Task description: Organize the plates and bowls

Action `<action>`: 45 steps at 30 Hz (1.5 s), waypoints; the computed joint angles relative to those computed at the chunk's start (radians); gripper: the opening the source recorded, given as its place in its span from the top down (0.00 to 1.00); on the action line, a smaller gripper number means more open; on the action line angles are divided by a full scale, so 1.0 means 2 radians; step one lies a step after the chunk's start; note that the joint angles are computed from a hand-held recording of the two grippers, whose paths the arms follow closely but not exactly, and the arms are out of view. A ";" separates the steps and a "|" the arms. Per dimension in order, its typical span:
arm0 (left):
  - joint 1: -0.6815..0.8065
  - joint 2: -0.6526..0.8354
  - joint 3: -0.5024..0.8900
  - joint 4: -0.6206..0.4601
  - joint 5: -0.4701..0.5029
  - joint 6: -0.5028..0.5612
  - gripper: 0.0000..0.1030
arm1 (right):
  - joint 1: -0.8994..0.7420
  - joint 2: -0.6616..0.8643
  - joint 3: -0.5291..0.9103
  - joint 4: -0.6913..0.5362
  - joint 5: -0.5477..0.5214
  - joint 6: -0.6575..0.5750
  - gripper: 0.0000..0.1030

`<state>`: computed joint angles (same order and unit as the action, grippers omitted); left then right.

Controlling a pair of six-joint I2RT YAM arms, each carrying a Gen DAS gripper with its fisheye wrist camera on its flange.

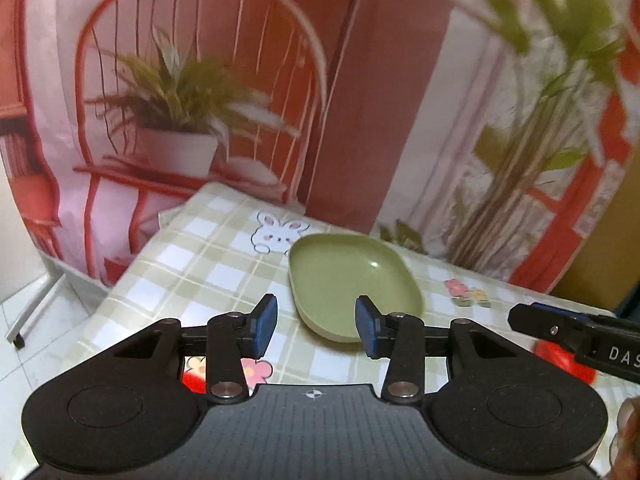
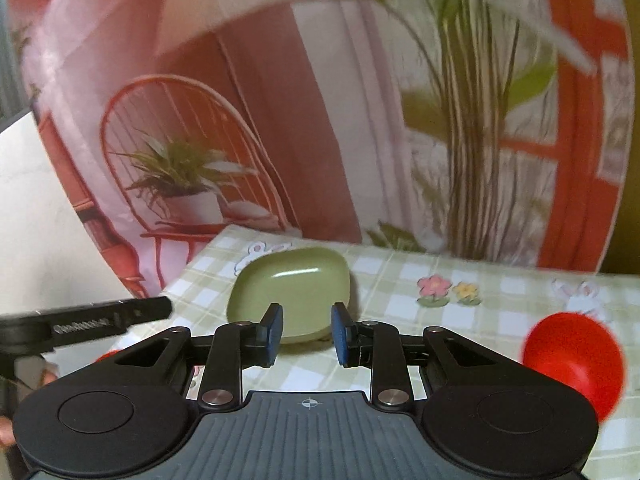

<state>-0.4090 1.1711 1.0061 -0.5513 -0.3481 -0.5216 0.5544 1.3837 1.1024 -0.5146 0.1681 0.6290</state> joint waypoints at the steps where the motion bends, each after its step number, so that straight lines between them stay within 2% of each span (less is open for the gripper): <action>1: 0.006 0.018 0.005 0.006 0.004 0.002 0.56 | -0.010 0.019 0.003 0.009 -0.010 -0.005 0.75; 6: 0.035 0.088 0.015 0.037 0.029 0.013 0.56 | -0.037 0.097 0.018 0.048 -0.019 -0.038 0.74; 12: 0.058 0.142 0.031 0.043 0.045 0.003 0.56 | -0.057 0.159 0.030 0.082 -0.043 -0.032 0.71; 15: 0.064 0.158 0.041 0.044 0.050 0.004 0.56 | -0.058 0.185 0.044 0.082 -0.038 -0.036 0.71; 19: 0.065 0.173 0.047 0.045 0.048 0.011 0.56 | -0.067 0.207 0.054 0.085 -0.059 -0.026 0.71; 23: 0.069 0.190 0.053 0.043 0.068 0.017 0.56 | -0.063 0.221 0.066 0.074 -0.071 -0.022 0.71; 25: 0.067 0.195 0.053 0.047 0.066 0.020 0.57 | -0.063 0.222 0.066 0.073 -0.075 -0.019 0.74; 26: 0.066 0.194 0.051 0.049 0.064 0.023 0.63 | -0.061 0.222 0.066 0.071 -0.073 -0.018 0.80; 27: 0.062 0.193 0.051 0.049 0.058 0.025 0.74 | -0.061 0.219 0.063 0.074 -0.074 -0.018 0.83; 28: 0.058 0.191 0.053 0.046 0.052 0.028 0.80 | -0.061 0.216 0.061 0.074 -0.074 -0.016 0.87; 29: 0.053 0.192 0.058 0.039 0.045 0.030 0.82 | -0.060 0.215 0.062 0.071 -0.073 -0.016 0.87; 36: 0.038 0.162 0.047 0.026 0.040 0.016 0.82 | -0.059 0.170 0.046 0.059 -0.071 -0.016 0.87; 45: -0.030 0.070 0.031 -0.025 -0.017 -0.009 0.82 | -0.042 0.077 0.024 0.022 -0.053 -0.006 0.89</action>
